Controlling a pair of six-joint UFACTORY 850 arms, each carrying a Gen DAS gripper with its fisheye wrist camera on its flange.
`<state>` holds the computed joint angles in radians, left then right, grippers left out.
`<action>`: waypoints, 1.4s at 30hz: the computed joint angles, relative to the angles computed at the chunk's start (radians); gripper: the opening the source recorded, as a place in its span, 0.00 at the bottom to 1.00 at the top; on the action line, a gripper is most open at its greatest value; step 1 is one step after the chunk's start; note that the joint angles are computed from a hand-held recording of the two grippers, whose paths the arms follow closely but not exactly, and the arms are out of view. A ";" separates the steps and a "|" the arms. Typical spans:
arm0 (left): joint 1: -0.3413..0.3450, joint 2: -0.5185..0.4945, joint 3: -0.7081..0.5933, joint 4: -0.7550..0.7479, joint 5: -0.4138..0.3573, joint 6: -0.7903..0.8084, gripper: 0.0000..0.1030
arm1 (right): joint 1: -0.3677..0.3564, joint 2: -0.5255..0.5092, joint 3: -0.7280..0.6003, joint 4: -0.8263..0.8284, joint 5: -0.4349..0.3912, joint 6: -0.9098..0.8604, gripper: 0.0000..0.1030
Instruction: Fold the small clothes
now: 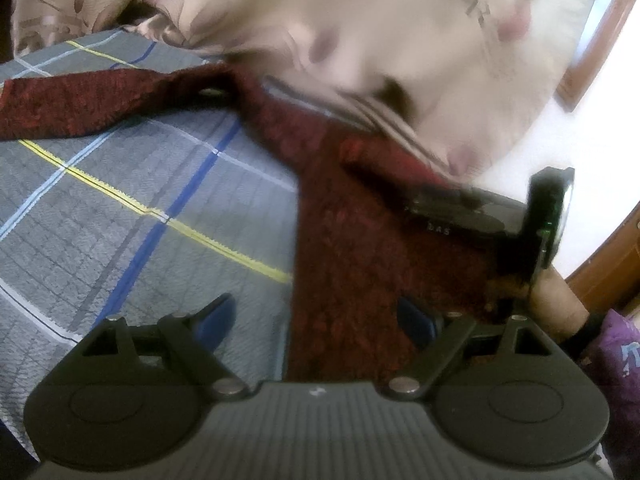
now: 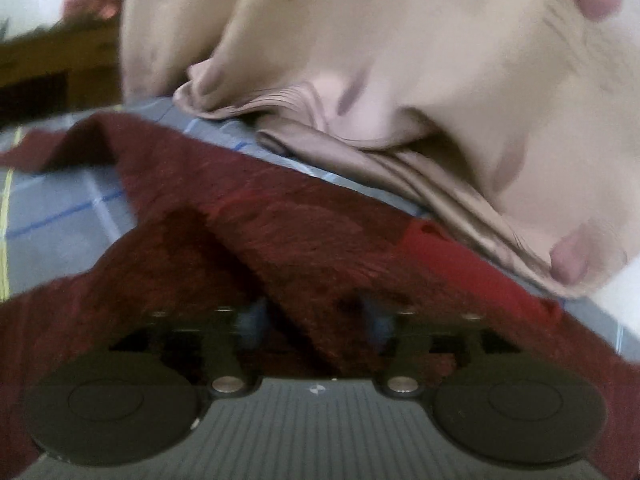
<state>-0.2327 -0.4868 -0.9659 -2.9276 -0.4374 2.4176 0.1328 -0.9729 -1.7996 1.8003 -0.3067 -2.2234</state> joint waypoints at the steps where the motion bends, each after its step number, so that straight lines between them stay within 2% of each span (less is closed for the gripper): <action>1: 0.000 0.002 0.003 -0.009 -0.003 0.010 0.86 | -0.002 0.012 0.018 0.024 -0.019 -0.036 0.62; 5: 0.009 0.011 0.012 -0.011 -0.013 0.022 0.86 | -0.007 0.054 0.065 0.064 -0.076 -0.036 0.67; 7: 0.020 0.016 0.014 -0.012 -0.018 0.023 0.86 | -0.017 0.066 0.075 0.000 -0.106 0.048 0.67; 11: 0.065 0.022 0.018 0.015 -0.058 -0.046 0.86 | -0.029 0.127 0.161 -0.020 -0.121 0.112 0.71; 14: 0.108 0.015 0.011 0.052 -0.091 -0.137 0.86 | -0.045 0.173 0.252 0.073 -0.174 0.057 0.85; 17: 0.155 -0.012 -0.012 0.126 -0.147 -0.268 0.86 | -0.043 0.205 0.328 0.230 -0.157 -0.076 0.86; 21: 0.211 -0.079 -0.091 0.261 -0.168 -0.476 0.85 | -0.055 0.179 0.322 0.188 -0.162 0.070 0.86; 24: 0.252 -0.143 -0.148 0.327 -0.243 -0.631 0.85 | -0.055 0.162 0.306 0.150 -0.154 0.137 0.86; 26: 0.275 -0.189 -0.179 0.330 -0.332 -0.722 0.85 | -0.058 0.156 0.300 0.131 -0.159 0.165 0.86; 28: 0.285 -0.221 -0.210 0.297 -0.342 -0.783 0.85 | -0.062 0.155 0.301 0.137 -0.173 0.167 0.86; 30: 0.289 -0.253 -0.224 0.210 -0.389 -0.798 0.85 | -0.063 0.156 0.307 0.153 -0.180 0.157 0.86; 32: 0.289 -0.277 -0.252 0.158 -0.368 -0.822 0.83 | -0.061 0.158 0.310 0.157 -0.176 0.150 0.86; 33: 0.287 -0.286 -0.262 0.131 -0.374 -0.808 0.77 | -0.059 0.158 0.310 0.159 -0.172 0.145 0.86; 35: 0.284 -0.298 -0.289 0.088 -0.341 -0.776 0.72 | -0.057 0.159 0.311 0.164 -0.166 0.132 0.87; 36: 0.285 -0.309 -0.308 0.077 -0.325 -0.780 0.62 | -0.057 0.160 0.311 0.165 -0.166 0.130 0.87; 37: 0.286 -0.317 -0.322 0.062 -0.310 -0.778 0.46 | -0.057 0.160 0.312 0.165 -0.168 0.128 0.87; 38: 0.283 -0.321 -0.335 0.026 -0.272 -0.754 0.35 | -0.058 0.159 0.311 0.164 -0.170 0.130 0.87; 39: 0.279 -0.323 -0.345 -0.026 -0.230 -0.719 0.15 | -0.060 0.158 0.309 0.159 -0.173 0.136 0.88; 40: 0.278 -0.324 -0.347 -0.078 -0.206 -0.698 0.11 | -0.060 0.158 0.309 0.159 -0.175 0.138 0.88; 42: 0.282 -0.336 -0.364 -0.114 -0.195 -0.686 0.10 | -0.061 0.159 0.312 0.170 -0.178 0.130 0.88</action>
<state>0.0488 -0.8230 -1.3304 -3.0421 -0.6325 1.7320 0.0720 -0.8138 -1.4873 1.9703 -0.4851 -2.0933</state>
